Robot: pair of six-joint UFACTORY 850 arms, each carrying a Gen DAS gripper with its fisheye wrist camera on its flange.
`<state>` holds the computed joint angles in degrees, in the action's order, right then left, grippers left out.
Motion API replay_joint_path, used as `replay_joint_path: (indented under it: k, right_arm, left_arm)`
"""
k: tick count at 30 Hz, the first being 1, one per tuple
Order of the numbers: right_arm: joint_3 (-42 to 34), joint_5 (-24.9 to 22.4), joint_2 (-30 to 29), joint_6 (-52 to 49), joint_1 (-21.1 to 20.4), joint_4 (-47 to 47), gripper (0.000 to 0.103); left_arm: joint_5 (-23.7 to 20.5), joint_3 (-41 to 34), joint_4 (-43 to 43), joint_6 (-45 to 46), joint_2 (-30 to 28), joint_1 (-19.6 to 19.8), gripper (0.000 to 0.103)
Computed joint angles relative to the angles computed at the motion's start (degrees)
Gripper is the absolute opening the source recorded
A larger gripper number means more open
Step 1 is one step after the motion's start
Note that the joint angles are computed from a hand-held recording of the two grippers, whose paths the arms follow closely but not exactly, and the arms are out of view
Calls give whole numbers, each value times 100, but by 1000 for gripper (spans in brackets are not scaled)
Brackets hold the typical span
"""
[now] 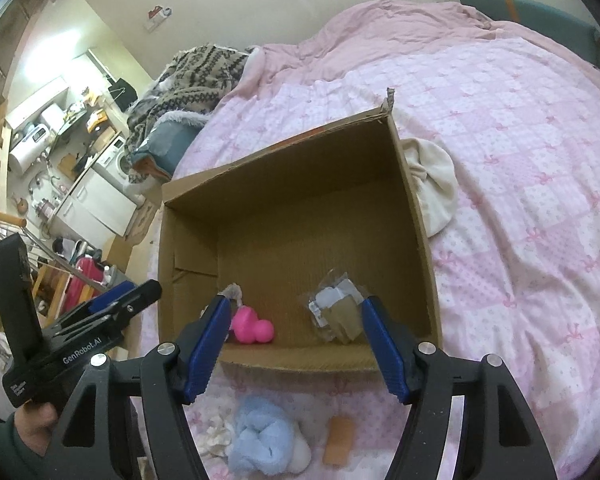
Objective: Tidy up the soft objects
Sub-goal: 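Open both grippers and lift them out of the box, then grasp the cream scrunchie with the left gripper while the right gripper approaches the tan foam piece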
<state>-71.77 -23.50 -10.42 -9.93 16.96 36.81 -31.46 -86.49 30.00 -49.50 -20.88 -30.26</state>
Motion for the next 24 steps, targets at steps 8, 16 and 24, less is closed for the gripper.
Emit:
replay_joint_path:
  k: [8, 16, 24]
  right_arm:
    - [288, -34, 280, 304, 6, -173, 72]
    - [581, -69, 566, 532, 116, -407, 72]
    - [785, -456, 613, 976, 229, -558, 72]
  left_arm:
    - [-22, 400, 162, -248, 395, -90, 65]
    - [-246, 795, -306, 49, 718, -182, 65]
    - [-394, 1107, -1004, 324, 846, -119, 65]
